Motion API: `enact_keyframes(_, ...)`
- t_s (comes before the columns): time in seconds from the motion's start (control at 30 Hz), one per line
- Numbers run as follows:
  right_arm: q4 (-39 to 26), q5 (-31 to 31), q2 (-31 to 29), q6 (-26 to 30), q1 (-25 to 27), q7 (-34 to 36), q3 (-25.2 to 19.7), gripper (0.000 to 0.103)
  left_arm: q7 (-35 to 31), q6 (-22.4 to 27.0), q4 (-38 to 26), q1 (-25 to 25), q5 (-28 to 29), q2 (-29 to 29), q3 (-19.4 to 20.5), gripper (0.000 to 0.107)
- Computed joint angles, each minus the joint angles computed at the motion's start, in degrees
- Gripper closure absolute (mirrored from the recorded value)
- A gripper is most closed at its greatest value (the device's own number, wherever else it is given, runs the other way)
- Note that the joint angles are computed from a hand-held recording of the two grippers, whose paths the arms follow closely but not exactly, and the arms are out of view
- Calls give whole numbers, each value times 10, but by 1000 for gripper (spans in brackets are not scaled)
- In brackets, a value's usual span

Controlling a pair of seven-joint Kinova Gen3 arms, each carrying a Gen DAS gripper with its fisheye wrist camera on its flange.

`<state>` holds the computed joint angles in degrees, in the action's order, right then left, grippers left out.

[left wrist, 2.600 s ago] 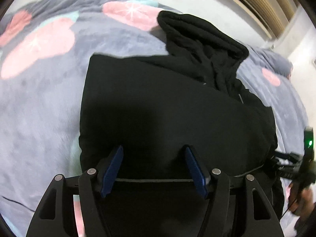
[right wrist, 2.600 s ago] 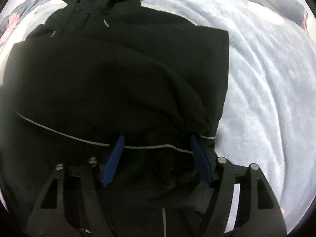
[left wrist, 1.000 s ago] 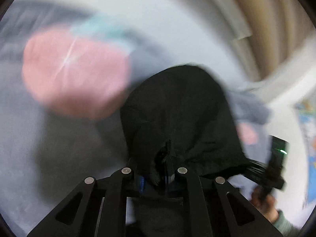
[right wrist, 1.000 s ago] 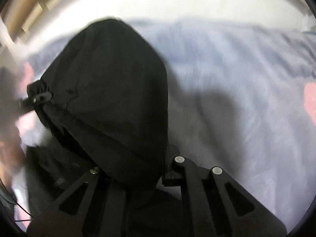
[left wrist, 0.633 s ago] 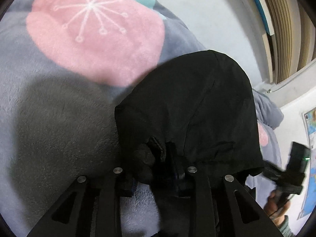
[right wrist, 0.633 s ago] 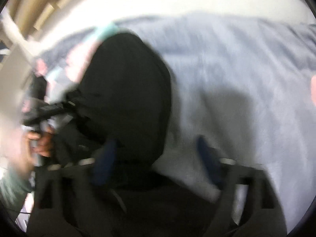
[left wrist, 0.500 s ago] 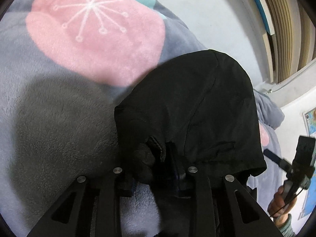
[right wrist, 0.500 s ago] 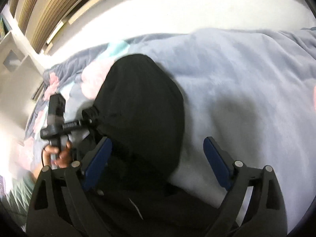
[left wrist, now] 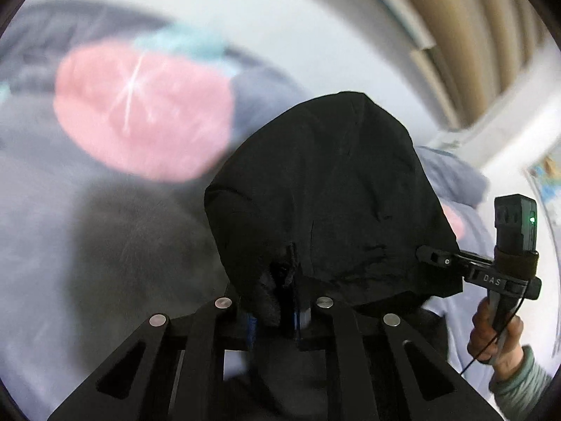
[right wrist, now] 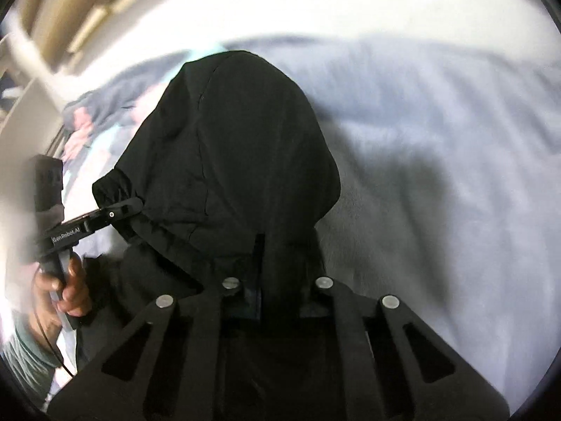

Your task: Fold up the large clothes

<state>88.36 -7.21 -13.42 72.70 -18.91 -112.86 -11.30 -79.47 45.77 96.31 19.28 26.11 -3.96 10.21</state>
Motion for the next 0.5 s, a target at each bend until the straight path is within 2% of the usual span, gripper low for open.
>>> enact_keyframes(0.13,-32,73,-76,52,4,-62,-99,95,70,15,3,19,-70,-104,34,93)
enact_keyframes(0.2,-49,75,-120,86,26,-68,-153,96,116,44,-2,11,-105,-157,73,93)
enact_keyframes(0.27,-78,67,-158,132,78,-61,-206,96,147,87,-13,-7,-119,-210,113,92)
enact_keyframes(0.3,-93,66,-182,156,104,-54,-232,96,167,110,-22,0,-135,-233,130,91)
enact_keyframes(0.4,-128,67,-250,226,175,-45,-311,94,237,180,-36,21,-167,-275,175,77)
enact_keyframes(0.43,-132,70,-260,249,183,-53,-326,93,261,203,-31,33,-178,-285,188,73)
enact_keyframes(0.5,-115,62,-266,296,172,-85,-349,88,307,250,-9,37,-180,-307,213,73)
